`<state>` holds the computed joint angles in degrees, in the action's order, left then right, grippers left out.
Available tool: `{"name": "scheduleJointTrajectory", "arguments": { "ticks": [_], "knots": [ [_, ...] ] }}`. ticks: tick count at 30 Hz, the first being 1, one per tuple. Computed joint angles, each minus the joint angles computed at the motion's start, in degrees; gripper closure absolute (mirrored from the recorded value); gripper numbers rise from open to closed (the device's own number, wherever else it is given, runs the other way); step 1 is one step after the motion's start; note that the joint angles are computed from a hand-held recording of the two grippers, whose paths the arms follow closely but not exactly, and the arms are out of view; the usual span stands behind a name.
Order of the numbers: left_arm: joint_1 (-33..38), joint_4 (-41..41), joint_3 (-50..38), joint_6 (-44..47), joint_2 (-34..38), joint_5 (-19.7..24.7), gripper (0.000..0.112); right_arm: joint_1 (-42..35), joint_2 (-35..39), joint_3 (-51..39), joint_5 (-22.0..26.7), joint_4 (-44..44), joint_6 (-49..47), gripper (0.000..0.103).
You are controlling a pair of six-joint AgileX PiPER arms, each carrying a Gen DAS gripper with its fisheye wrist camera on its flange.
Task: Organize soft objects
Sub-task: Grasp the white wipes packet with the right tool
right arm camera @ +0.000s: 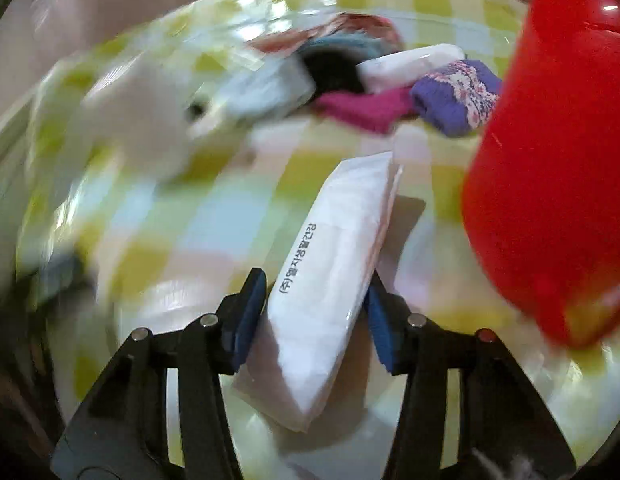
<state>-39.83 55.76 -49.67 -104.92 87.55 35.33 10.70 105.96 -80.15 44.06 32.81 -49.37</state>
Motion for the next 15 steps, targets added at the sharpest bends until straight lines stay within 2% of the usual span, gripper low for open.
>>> {"name": "scheduleJointTrajectory", "arguments": {
  "ticks": [2,3,4,7,9,11,13,15],
  "knots": [
    [-1.27,-1.61,-2.50,1.25,1.78,3.21,0.028,-4.46,-5.18,7.57,0.65,3.21,-11.37,0.052],
    [-1.55,-2.46,-3.86,3.32,2.51,3.35,0.028,-6.52,-6.96,10.53,0.18,5.04,-16.23,0.060],
    [-2.18,-2.66,-5.44,5.02,3.62,3.30,0.028,-7.56,-8.58,13.25,-1.00,6.45,-19.70,0.061],
    [-3.87,-6.30,-14.13,12.20,8.48,3.24,0.028,-12.40,-9.50,15.82,1.22,11.61,-26.82,0.061],
    [-3.05,-13.54,-24.79,23.24,13.83,4.94,0.028,-12.78,-9.62,16.22,1.19,13.05,-27.27,0.062],
    [-1.53,-19.79,-36.13,32.18,19.57,8.68,0.028,-11.61,-10.90,17.70,-1.52,13.15,-26.76,0.063],
    [0.68,-23.80,-47.59,39.17,25.55,12.25,0.028,-11.25,-11.47,18.80,-2.75,14.67,-27.09,0.062],
    [2.86,-26.99,-59.05,48.18,31.90,14.41,0.028,-12.49,-11.31,19.46,-2.00,17.52,-29.39,0.062]
  ]
}}
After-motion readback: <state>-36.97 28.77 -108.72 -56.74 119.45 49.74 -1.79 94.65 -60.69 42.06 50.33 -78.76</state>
